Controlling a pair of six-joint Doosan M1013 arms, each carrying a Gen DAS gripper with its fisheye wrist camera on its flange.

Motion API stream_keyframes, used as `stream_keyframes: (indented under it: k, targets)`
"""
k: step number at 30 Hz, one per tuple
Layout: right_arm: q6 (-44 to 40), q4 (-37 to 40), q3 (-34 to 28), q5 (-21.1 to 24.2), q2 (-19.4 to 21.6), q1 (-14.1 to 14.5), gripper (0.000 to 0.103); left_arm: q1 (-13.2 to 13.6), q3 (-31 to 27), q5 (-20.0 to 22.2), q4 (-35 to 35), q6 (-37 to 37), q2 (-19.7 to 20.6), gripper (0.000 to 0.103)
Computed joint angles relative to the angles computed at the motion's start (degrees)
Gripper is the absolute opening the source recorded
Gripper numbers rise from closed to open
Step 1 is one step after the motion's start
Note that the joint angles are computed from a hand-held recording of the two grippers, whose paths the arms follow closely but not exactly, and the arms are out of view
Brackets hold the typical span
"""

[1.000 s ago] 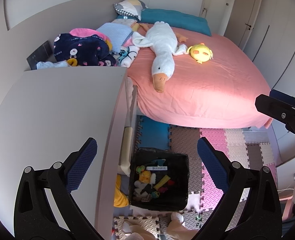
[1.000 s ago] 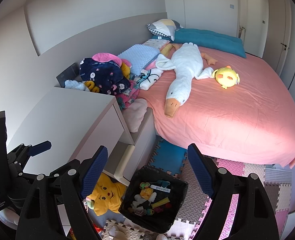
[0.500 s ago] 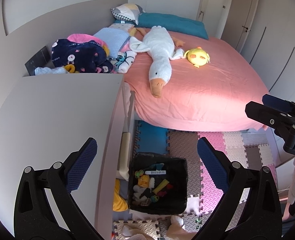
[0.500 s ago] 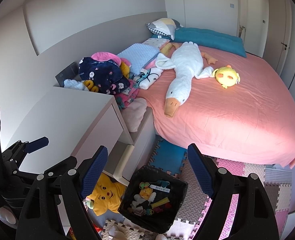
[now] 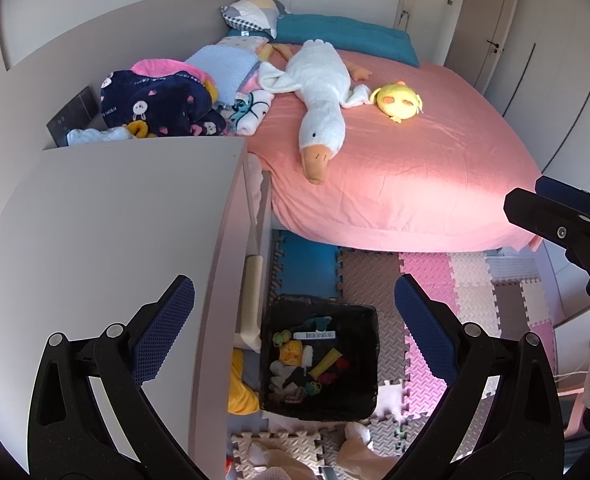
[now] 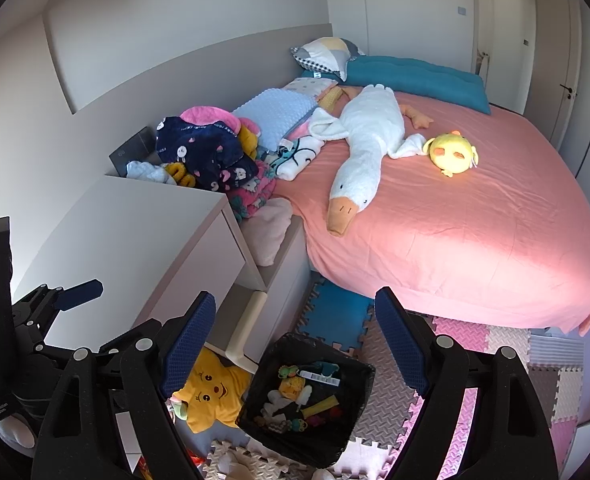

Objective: Collect trash

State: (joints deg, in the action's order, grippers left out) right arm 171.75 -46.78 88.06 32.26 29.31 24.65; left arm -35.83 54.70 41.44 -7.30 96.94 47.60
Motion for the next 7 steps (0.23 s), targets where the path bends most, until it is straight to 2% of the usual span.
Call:
stream_keyframes:
  k: [7]
  targets:
    - [-0.3, 0.2, -0.1, 0.1, 0.1, 0.0, 0.082, 0.1, 0.5, -0.7, 0.0, 0.0, -0.3, 0.096]
